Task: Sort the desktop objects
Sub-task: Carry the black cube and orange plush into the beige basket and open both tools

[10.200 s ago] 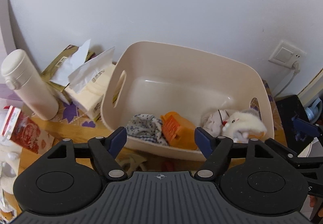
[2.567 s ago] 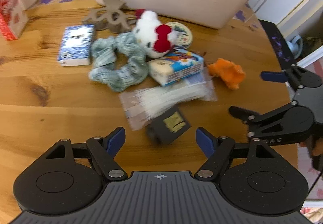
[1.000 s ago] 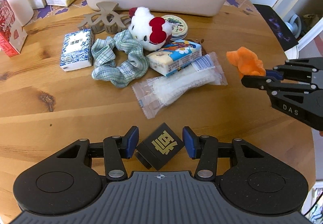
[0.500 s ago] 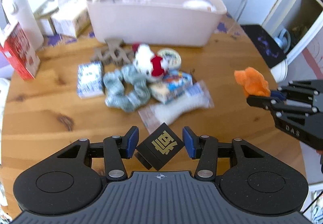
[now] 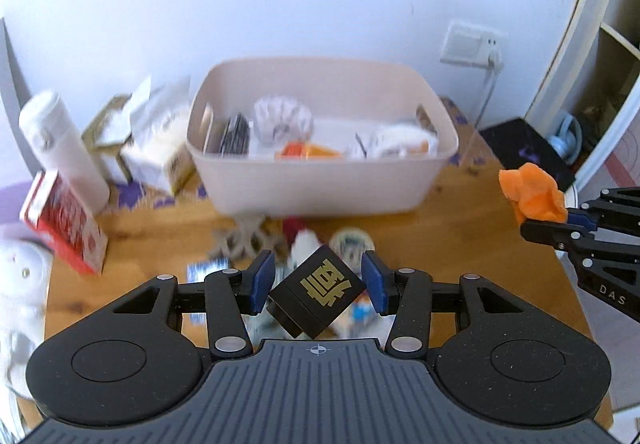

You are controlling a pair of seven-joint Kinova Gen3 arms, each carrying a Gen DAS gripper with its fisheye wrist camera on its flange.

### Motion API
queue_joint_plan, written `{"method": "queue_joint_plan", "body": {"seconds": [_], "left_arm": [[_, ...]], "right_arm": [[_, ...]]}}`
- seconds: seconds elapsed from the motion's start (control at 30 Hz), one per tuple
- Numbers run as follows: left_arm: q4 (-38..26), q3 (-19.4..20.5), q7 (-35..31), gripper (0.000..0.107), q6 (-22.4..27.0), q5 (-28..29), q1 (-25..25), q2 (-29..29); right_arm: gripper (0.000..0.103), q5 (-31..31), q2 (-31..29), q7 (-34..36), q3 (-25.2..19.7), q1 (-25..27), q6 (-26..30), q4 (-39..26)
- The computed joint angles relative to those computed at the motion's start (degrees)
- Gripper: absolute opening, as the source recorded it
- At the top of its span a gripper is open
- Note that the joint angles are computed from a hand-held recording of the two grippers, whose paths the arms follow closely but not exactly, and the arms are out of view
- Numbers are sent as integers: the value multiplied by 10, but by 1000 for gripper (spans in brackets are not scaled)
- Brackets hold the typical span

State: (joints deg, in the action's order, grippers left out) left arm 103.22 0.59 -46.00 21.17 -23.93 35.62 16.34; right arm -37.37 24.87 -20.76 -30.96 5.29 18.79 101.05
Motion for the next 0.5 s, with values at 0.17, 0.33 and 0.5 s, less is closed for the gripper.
{"method": "queue_joint_plan", "body": {"seconds": [0.17,0.33,0.5], "left_arm": [[-47,-13,7,49,7,-17,12,23],[-94,-22,2,49,15,-22,18,49],[-145,-33,-10,49,27,-25,23,80]], "right_arm": [[11,13,17,-10,14,-16,3,-40],[11,25,41,-22,17,-22,10,-82],[11,47,66,-38,24,-37,17,-131]]}}
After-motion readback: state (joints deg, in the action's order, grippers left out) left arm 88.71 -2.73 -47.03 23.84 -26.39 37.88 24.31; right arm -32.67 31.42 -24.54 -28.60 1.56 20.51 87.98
